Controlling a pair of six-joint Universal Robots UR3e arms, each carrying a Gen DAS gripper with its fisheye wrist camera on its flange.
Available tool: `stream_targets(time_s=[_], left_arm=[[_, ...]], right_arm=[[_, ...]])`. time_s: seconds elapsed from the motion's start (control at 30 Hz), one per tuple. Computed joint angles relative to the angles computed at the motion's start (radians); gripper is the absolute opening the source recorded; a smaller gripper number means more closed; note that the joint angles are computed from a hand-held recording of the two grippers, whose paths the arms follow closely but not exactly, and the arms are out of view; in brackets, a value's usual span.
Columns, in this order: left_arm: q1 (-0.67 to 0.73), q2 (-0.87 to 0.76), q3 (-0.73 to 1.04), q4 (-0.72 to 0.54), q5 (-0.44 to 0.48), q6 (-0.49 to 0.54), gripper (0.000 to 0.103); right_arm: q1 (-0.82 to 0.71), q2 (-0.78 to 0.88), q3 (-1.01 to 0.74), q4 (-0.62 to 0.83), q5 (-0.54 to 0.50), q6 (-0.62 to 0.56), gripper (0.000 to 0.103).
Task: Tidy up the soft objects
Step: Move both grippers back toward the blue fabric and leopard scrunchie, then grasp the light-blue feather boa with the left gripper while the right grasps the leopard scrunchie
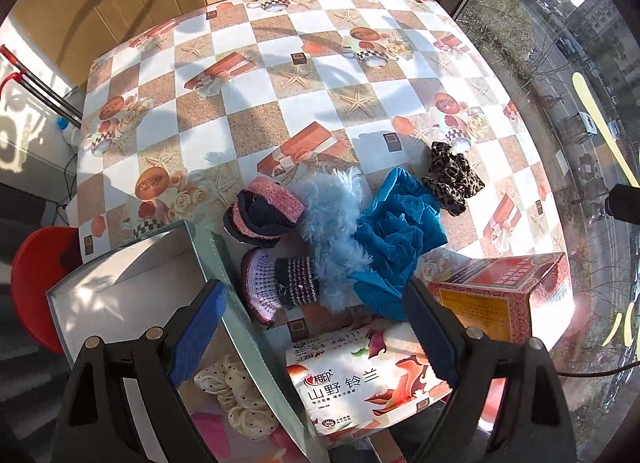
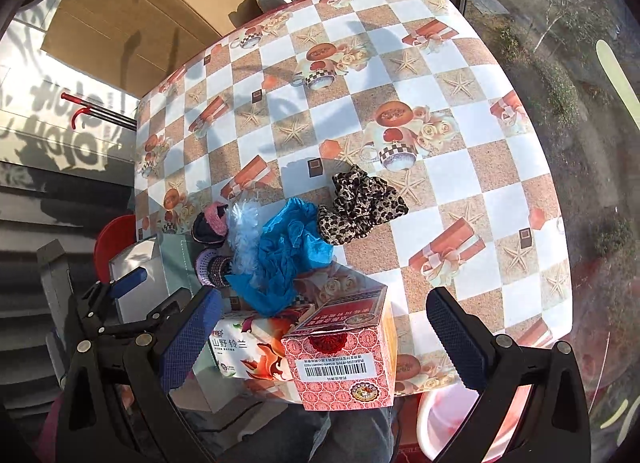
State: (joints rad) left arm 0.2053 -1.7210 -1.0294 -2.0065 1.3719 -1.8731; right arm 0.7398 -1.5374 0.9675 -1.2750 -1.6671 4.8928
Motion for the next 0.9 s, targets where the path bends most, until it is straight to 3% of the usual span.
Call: stream_targets(time_s=[0.2,0.4,0.57,0.73,0.87,0.9], left_arm=[[-0.197,-0.082,-0.109,0.161,0.136,-0.214,0.092],[-0.282,-0.166,-0.123,0.211,0.212,-0.343,0.092],[-0.326,-0.211,-0.137,0.242,0.265,-0.411,0.092],[-0.355,-0.258,-0.138,0.238,0.292,-0.470,0.090],[-0.364,-0.260,-0.170,0.249,0.304,-0.485,0.062],[-0.362,-0.254,-0.180,0.262,0.305,-0.489,0.061]], right_arm=[[-0.084,-0.230,0.392,-0.150,0.102,-0.079,0.103],[-0.292,-0.396,0.742,-0.292,0.251,-0.332,0.103],[-0.451,-0.389,0.907,-0.382,0.332,-0.565,0.103],[-0.506,-0.259,0.971,-0.509,0.361,-0.713,0.103],[-0.467,-0.153,0.950,-0.519,0.325,-0.756,0.103],[-0.453,-0.150,0.949,-0.511,0.312,-0.751,0.103]])
